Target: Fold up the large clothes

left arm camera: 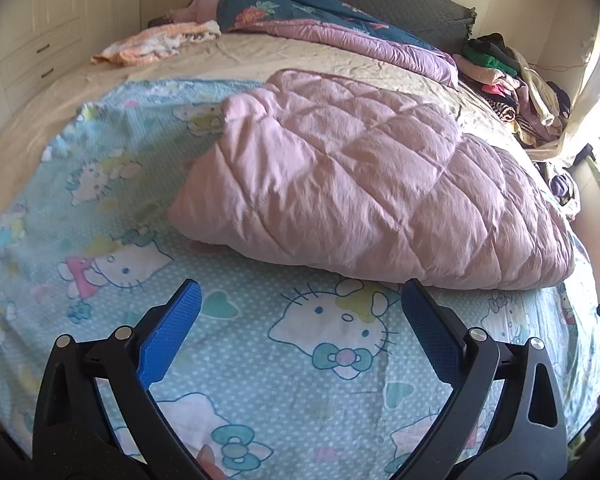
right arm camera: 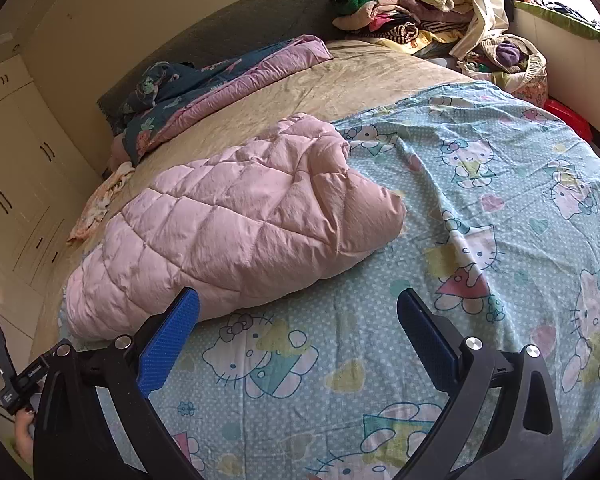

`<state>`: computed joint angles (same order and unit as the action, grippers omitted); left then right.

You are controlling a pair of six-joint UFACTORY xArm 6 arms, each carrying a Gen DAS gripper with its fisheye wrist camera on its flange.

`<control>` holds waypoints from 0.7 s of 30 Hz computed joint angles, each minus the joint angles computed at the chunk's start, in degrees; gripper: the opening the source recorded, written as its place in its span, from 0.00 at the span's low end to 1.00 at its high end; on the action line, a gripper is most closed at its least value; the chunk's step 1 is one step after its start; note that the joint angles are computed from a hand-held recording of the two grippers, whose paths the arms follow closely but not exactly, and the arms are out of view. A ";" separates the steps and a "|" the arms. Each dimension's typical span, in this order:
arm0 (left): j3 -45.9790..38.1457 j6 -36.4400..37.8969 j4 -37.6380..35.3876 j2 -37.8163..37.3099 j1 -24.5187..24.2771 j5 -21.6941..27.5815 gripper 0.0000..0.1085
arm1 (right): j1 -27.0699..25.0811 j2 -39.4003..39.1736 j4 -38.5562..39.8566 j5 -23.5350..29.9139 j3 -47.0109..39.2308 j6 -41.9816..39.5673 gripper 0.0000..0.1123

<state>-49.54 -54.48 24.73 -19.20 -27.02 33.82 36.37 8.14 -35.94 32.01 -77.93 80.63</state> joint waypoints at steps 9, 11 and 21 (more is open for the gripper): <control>0.14 3.54 -12.27 4.66 3.73 -7.81 0.86 | -2.46 6.37 6.77 -0.75 -4.45 -4.43 0.88; -0.16 4.02 -14.90 5.90 4.82 -9.15 0.86 | -3.15 8.11 9.04 -1.93 -5.77 -5.62 0.88; -1.21 16.29 -44.33 12.70 7.00 -18.72 0.87 | -6.74 15.96 18.90 -6.09 -12.25 -7.57 0.88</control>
<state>-50.75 -38.19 -19.60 -6.50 -20.02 15.10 29.63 24.10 -17.05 25.92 -90.18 73.06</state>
